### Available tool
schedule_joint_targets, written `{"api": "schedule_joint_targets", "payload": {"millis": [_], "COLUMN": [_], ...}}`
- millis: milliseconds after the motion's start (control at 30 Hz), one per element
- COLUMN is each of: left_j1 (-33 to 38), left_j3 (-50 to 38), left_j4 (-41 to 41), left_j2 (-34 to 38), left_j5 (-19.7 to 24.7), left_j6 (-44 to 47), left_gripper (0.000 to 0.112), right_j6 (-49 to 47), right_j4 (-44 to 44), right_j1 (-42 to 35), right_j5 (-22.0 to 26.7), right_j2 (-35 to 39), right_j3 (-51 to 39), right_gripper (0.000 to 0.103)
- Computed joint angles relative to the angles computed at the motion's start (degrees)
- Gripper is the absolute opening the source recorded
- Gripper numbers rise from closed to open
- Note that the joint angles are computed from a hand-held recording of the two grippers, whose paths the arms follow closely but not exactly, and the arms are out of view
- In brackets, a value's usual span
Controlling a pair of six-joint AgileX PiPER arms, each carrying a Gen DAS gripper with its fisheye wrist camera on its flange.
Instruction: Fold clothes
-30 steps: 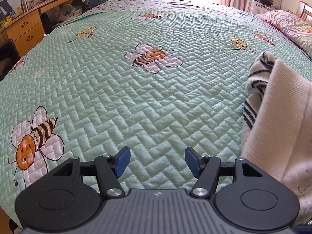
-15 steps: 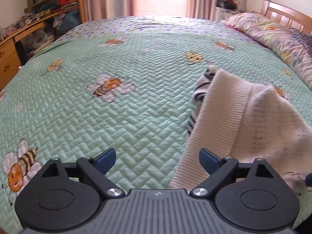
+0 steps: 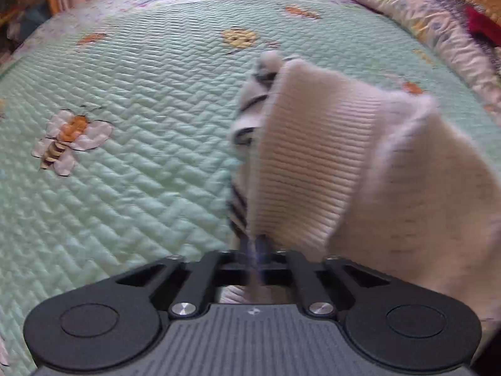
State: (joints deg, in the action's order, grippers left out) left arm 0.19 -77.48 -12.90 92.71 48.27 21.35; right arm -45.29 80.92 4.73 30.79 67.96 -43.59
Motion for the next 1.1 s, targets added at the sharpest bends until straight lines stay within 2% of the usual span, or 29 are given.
{"api": "schedule_joint_targets", "payload": {"millis": [133,200,300,367,400,533,633,667,700,733,767,867,1000,1100], "left_j1": [-6.2,-10.6,-18.3,-16.5,-15.3,-10.3,-2.1,-0.4,1.2,3.2,5.2,7.0,4.7,6.3], "left_j3": [8.9,12.4,13.3,12.6,12.2,11.3,12.5,12.7,12.7,12.5,12.2,11.5,9.5,7.8], "left_j4": [3.2,3.8,8.2,4.0,1.4,0.9,-3.6,-2.9,-2.1,-2.6,-4.8,-5.6,-1.8,-8.6], "left_j2": [-11.6,-17.5,-20.9,-20.8,-20.7,-19.5,-20.3,-20.1,-19.7,-18.9,-17.8,-14.0,-6.7,-2.0], "left_j5": [-3.9,-5.8,-6.3,-5.4,-5.0,-3.0,-4.4,-5.2,-6.0,-6.1,-5.9,-6.7,-7.7,-6.4], "left_j6": [-4.2,-4.4,-9.4,-8.7,-8.0,-7.5,-4.0,-3.6,-3.3,-2.1,0.3,2.1,0.2,6.8], "left_gripper": [0.002,0.002,0.001,0.001,0.001,0.005,0.023,0.038,0.048,0.073,0.087,0.089,0.089,0.089], "right_j6": [-4.1,-1.0,5.3,11.5,12.6,14.4,8.8,7.2,5.7,4.9,4.2,0.2,-1.6,-1.1], "right_j4": [6.2,2.5,-5.9,-13.2,-14.6,-17.1,-11.3,-9.9,-8.4,-7.7,-7.1,-3.3,-1.5,-2.3], "right_j1": [0.3,0.6,1.2,0.3,0.2,1.1,1.4,1.8,2.3,2.3,2.4,1.0,-2.2,-3.9], "right_j5": [-5.9,-8.1,-11.1,-10.5,-10.6,-12.6,-11.5,-11.5,-11.5,-11.2,-11.0,-9.4,-6.2,-4.7], "right_j2": [-7.2,-9.0,-10.3,-10.2,-10.5,-11.4,-9.8,-9.6,-9.3,-9.0,-8.6,-7.5,-7.9,-8.4], "right_j3": [7.8,9.5,10.8,10.5,10.6,11.9,12.2,12.5,12.8,12.8,12.8,13.2,14.1,14.8], "right_gripper": [0.064,0.065,0.065,0.065,0.065,0.072,0.072,0.072,0.072,0.072,0.072,0.072,0.072,0.072]}}
